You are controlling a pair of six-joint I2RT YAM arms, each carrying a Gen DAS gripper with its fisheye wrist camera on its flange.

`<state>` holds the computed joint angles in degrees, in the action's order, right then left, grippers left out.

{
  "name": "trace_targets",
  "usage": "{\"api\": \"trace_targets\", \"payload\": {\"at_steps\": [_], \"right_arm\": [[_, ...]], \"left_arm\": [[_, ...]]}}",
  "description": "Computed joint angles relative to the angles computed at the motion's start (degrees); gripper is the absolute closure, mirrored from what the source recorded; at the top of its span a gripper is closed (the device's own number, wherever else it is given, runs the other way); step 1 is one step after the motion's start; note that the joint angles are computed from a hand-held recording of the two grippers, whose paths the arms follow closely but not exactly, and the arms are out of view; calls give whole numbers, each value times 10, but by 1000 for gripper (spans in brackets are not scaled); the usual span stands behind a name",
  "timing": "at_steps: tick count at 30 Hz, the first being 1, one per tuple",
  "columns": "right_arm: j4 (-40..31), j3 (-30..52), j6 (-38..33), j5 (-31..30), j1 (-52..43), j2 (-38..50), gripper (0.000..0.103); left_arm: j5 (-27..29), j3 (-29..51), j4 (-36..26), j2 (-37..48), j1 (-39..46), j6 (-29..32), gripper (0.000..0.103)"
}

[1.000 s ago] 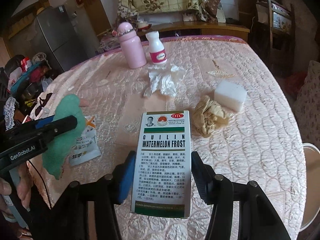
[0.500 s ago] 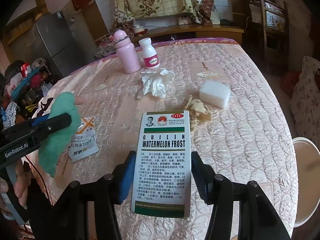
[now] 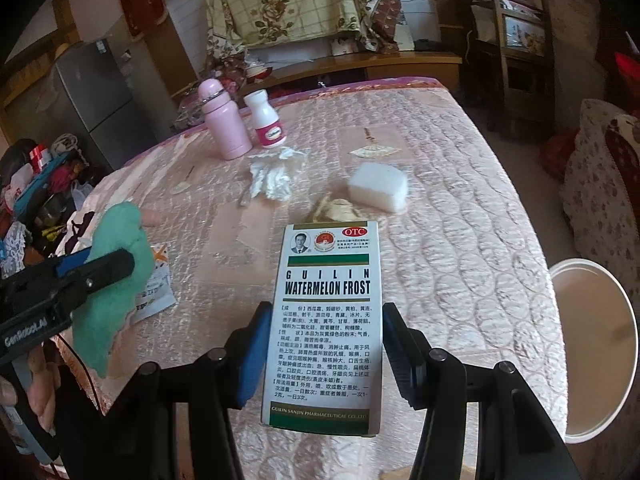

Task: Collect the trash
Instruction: 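Carry the box in the right tool while the left tool carries the towel to the bucket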

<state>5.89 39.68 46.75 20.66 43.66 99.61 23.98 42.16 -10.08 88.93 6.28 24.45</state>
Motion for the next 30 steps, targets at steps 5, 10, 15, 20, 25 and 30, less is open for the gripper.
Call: {"api": "trace_targets", "payload": {"at_steps": [5, 10, 15, 20, 25, 30], "right_arm": [[-1, -38, 6, 6, -11, -34, 46], [-4, -83, 14, 14, -25, -80, 46], [-5, -137, 22, 17, -51, -133, 46], [-14, -190, 31, 20, -79, -194, 46], [-33, -239, 35, 17, -112, -258, 46], [-55, -287, 25, 9, -160, -329, 46]], "left_arm": [[-5, -14, 1, -13, -46, -22, 53], [-10, -20, -3, -19, -96, -47, 53], [-17, -24, 0, -28, -156, -79, 53], [-31, -21, 14, -24, -218, -113, 53], [-41, -4, 21, -1, -275, -146, 53], [-50, 25, 32, 34, -335, -181, 53]]}}
